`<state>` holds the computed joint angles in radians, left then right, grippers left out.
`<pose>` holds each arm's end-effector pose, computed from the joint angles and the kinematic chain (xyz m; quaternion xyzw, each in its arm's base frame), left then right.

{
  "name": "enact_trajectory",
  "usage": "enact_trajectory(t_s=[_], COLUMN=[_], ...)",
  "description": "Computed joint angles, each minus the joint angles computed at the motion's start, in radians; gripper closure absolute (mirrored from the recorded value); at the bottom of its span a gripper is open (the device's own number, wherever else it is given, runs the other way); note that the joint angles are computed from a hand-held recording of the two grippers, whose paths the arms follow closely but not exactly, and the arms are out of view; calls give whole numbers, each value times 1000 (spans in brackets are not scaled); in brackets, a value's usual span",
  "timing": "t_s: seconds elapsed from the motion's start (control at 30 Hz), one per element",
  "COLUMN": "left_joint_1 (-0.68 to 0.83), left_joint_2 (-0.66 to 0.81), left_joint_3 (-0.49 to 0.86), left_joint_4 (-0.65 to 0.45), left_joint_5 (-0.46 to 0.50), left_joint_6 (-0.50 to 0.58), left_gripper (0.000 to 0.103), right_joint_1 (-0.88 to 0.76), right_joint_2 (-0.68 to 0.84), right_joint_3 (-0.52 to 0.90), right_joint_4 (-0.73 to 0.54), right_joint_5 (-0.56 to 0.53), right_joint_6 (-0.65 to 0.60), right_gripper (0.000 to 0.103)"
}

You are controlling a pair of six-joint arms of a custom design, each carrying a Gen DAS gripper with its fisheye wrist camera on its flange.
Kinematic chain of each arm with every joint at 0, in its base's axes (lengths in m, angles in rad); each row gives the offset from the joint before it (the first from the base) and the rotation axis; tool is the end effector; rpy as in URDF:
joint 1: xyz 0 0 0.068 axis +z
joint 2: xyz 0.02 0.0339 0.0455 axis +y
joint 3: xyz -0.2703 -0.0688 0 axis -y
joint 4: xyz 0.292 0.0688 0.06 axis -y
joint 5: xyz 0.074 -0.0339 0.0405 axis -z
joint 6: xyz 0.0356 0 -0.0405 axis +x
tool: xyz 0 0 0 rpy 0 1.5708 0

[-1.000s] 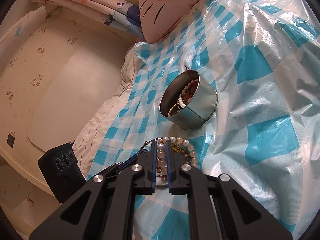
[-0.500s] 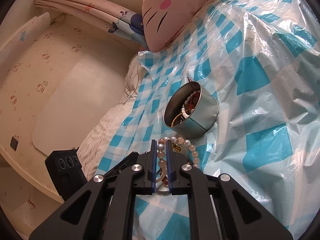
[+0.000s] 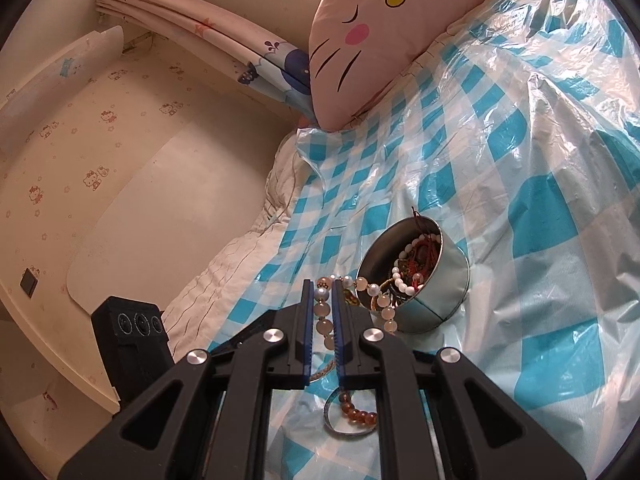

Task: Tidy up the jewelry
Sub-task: 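Lift the bangle with the left tool while the right tool carries the pearl bracelet to the tin, then open both tools over the tin to drop the bangle and pearl bracelet in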

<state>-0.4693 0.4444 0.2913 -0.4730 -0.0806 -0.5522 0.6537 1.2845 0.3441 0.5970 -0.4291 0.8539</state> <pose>0.1461 -0.0709 0.1803 -0.0552 0.8883 -0.1909 0.4141 0.2009 0.1726 0.1365 -0.0422 0.8070 0.5120 0.2911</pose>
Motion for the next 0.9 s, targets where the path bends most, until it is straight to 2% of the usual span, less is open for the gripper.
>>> enact_trajectory(t_s=[0.2, 0.37, 0.4, 0.43, 0.47, 0.5, 0.6, 0.7, 0.8, 0.87, 0.9], left_joint_1=[38, 68, 76, 85, 90, 95, 95, 97, 125, 146, 155], left_joint_2=[228, 408, 456, 502, 544, 578, 618, 602, 544, 504, 491], left_joint_3=[69, 112, 125, 136, 145, 152, 144, 128, 98, 80, 73], left_joint_4=[182, 305, 328, 347, 363, 373, 382, 364, 348, 335, 332], left_joint_5=[38, 75, 87, 95, 89, 82, 57, 30, 28, 25, 26], left_joint_6=[14, 15, 13, 10, 1, -6, -13, -2, -14, -28, -32], left_gripper=[96, 96, 96, 95, 95, 95, 94, 87, 71, 60, 59], right_joint_1=[-31, -35, -30, -26, -22, -15, -15, -28, -46, -50, -53], right_joint_2=[119, 217, 232, 250, 265, 274, 282, 269, 258, 242, 234], right_joint_3=[90, 176, 196, 217, 236, 250, 261, 239, 217, 218, 216], right_joint_4=[35, 14, -10, -33, -61, -86, -115, -91, -77, -124, -145], right_joint_5=[-17, -9, 6, 19, 34, 54, 70, 72, 80, 122, 140], right_joint_6=[-6, -37, -54, -71, -86, -101, -120, -106, -82, -85, -87], right_gripper=[92, 92, 89, 70, 60, 56, 55, 53, 53, 52, 52])
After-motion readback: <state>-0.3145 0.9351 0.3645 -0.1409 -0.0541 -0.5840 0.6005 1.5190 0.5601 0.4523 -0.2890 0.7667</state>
